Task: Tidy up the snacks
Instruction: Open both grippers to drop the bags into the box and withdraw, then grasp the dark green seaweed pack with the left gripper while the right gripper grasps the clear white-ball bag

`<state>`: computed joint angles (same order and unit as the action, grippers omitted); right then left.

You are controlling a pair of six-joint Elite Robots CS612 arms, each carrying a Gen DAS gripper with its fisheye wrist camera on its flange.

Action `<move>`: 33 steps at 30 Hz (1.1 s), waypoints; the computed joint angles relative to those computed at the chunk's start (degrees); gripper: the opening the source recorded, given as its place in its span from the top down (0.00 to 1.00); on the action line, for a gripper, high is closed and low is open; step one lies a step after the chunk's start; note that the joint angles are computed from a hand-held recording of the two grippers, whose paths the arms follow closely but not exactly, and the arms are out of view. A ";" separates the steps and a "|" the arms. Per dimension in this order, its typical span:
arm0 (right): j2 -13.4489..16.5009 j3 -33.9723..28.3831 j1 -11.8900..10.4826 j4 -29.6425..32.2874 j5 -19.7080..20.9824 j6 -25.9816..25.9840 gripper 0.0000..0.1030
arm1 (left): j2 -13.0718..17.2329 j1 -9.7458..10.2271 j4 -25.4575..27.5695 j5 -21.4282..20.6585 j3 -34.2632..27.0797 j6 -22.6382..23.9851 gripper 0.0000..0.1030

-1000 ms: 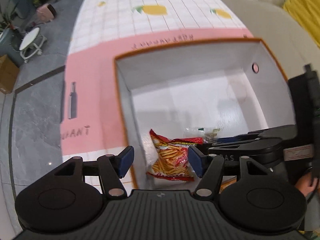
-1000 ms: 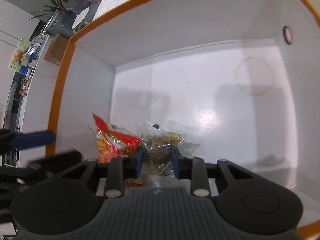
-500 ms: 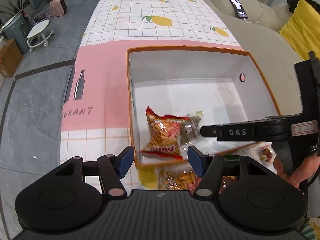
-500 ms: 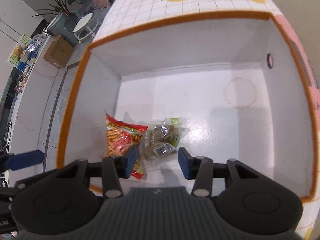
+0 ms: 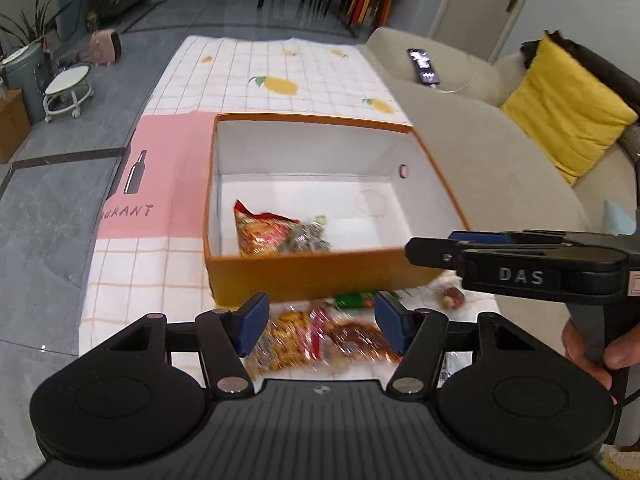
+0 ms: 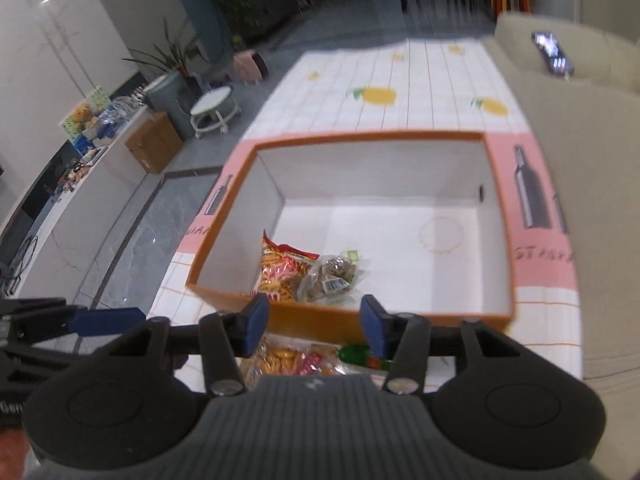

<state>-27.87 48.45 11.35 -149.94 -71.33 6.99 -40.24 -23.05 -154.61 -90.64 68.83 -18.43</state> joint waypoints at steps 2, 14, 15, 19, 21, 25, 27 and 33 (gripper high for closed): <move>-2.86 6.18 -0.12 -5.15 -0.96 0.09 0.49 | -1.12 -0.53 -2.38 0.17 2.75 0.10 0.31; -12.15 29.69 0.12 -20.94 -7.36 5.85 0.48 | -4.98 -2.38 -0.80 0.85 11.66 -0.25 0.31; -12.42 30.71 0.19 -21.35 -8.06 6.73 0.48 | -5.05 -2.56 0.94 2.43 11.59 -0.08 0.31; -12.69 32.71 0.08 -19.80 -8.01 8.92 0.48 | -4.83 -2.55 5.28 4.48 11.21 3.19 0.31; -12.38 32.80 0.07 -18.98 -7.58 9.38 0.48 | -4.54 -2.23 6.78 3.88 10.89 3.85 0.31; -11.77 32.42 0.04 -16.02 -3.59 12.37 0.48 | -4.25 -2.42 3.55 2.57 12.25 5.99 0.31; -11.23 31.60 0.41 -14.59 -4.16 12.76 0.48 | -3.71 -2.98 0.88 0.90 12.85 8.46 0.31; -9.82 29.98 0.44 -13.58 -2.96 14.77 0.48 | -1.56 -4.62 0.28 3.20 11.58 17.80 0.31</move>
